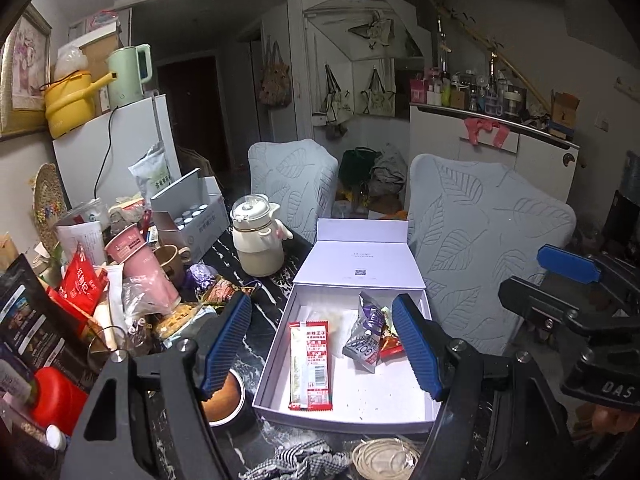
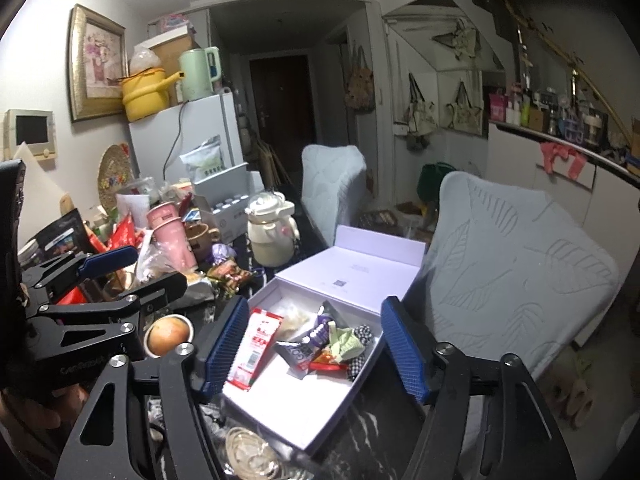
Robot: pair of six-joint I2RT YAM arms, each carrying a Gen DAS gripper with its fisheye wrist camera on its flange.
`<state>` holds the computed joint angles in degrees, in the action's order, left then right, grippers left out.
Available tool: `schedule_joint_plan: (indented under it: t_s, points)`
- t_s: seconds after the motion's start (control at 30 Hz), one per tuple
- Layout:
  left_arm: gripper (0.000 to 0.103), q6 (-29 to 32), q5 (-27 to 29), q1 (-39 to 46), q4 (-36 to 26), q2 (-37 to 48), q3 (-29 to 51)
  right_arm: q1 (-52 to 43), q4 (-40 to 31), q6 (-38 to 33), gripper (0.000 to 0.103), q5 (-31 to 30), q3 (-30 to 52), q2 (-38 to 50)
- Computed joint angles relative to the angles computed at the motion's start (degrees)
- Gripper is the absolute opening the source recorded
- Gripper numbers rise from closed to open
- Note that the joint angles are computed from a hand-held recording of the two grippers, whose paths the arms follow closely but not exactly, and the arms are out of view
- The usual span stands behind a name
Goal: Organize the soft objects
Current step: 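Withdraw both tools from the box and move toward the scrunchie and cord bag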
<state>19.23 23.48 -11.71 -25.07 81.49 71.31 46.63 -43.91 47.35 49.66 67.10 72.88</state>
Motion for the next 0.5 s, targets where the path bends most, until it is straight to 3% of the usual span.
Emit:
schedule_joint_plan:
  t_s: [0.2,0.5]
  points:
    - [0.073,1.76,2.81,3.07,-1.85,-5.00,-3.13,7.40,-7.04,6.64,0.081,5.06,2.83,1.35]
    - [0.073,5.74,9.56,10.60,-4.77,-13.26,-9.10,18.38,-20.28,22.83,0.082,11.41,7.34,5.75]
